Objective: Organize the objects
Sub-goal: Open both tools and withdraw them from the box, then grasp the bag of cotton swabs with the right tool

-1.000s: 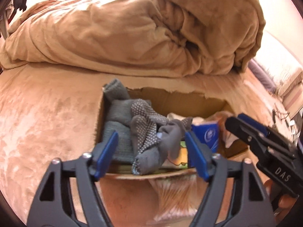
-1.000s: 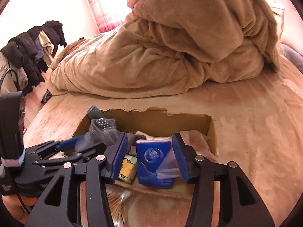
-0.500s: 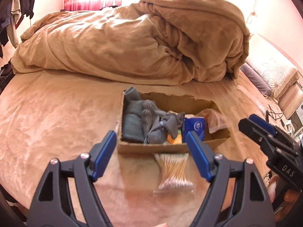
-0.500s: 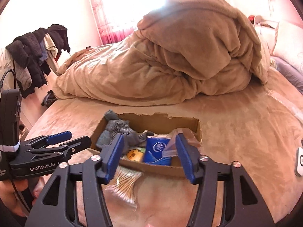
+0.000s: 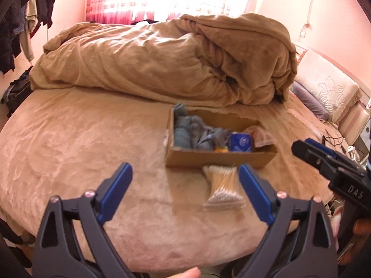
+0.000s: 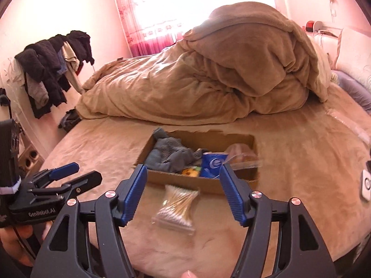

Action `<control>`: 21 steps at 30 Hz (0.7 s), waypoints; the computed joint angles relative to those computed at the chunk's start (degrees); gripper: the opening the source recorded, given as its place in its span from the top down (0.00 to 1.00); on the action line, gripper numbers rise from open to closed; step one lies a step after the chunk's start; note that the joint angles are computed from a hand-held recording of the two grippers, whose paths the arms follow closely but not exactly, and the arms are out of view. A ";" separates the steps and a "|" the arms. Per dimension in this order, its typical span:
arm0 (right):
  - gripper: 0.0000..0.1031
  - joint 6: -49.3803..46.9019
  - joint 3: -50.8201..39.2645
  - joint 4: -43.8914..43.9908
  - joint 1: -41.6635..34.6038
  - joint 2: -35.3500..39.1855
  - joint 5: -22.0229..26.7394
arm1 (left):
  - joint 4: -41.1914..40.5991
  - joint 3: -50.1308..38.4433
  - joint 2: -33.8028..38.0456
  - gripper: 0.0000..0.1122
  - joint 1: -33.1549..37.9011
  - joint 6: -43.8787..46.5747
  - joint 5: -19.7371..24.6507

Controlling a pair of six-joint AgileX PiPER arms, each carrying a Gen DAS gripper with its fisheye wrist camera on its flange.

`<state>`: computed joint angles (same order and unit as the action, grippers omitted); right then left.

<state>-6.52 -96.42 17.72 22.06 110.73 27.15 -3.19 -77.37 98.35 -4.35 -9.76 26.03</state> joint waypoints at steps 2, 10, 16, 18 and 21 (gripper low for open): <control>0.34 3.51 1.21 -3.50 1.43 -0.37 -0.54 | -4.94 2.64 -0.80 0.16 1.39 4.63 -0.46; 0.34 19.34 1.54 -20.72 7.11 1.68 1.09 | -16.73 10.29 -1.68 0.16 5.65 17.21 -4.30; 0.34 23.27 -2.65 -23.82 9.16 7.01 3.47 | -22.68 12.15 0.06 0.16 8.90 24.51 -5.23; 0.34 22.95 -5.00 -23.14 9.18 9.25 4.69 | -21.64 11.87 1.32 0.16 9.78 23.90 -5.02; 0.34 22.65 -10.73 -22.64 9.45 14.16 7.85 | -20.35 10.58 3.45 0.16 10.91 22.53 -3.88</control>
